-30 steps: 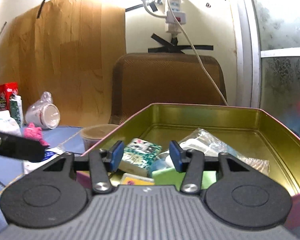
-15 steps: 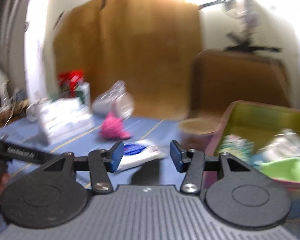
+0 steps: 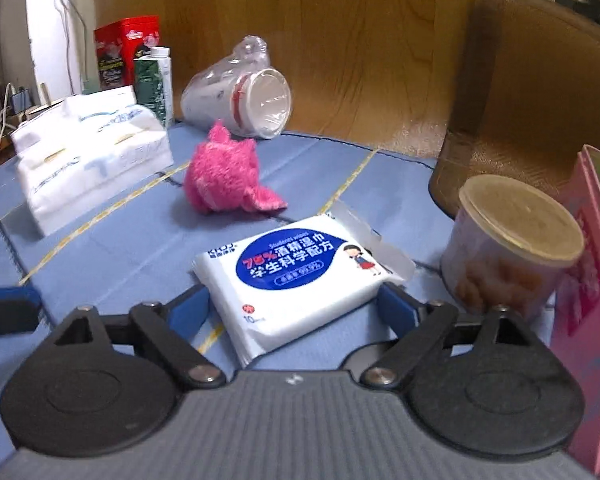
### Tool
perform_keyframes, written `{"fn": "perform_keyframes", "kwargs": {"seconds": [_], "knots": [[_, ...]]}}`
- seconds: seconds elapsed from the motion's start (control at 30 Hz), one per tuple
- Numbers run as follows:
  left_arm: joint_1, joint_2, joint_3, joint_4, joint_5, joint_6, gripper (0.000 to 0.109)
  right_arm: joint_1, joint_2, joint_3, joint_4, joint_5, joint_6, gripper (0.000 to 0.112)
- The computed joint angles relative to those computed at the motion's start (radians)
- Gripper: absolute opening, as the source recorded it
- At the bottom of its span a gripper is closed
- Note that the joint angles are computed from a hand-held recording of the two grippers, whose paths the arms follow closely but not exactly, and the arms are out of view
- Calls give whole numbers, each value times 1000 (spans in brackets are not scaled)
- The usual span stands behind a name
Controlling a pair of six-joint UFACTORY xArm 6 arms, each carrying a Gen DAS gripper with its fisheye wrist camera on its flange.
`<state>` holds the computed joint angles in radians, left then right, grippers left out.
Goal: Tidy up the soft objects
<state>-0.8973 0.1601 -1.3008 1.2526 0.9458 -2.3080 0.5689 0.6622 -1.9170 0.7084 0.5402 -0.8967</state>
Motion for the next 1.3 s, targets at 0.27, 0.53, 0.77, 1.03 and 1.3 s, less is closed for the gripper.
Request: {"fn": "perform_keyframes", "kwargs": {"seconds": [0.27,0.53,0.77,1.03,1.3], "knots": [[2,-9,20,18,-13,-29,55,23,-84,105,124,30,-177,9],[1,-17,31,27,-10,-57,55,24,-205,254,234,92,-343,10],[2,-20,37,36,-13,-69,56,33,-166,172,322,-54,-335,67],[1,-13,27,34,-15,-51,56,42,170,-292,-183,88,152,78],[4,-18,36,47,-21,-77,56,86,1,-19,-78,-36,-143,16]]}}
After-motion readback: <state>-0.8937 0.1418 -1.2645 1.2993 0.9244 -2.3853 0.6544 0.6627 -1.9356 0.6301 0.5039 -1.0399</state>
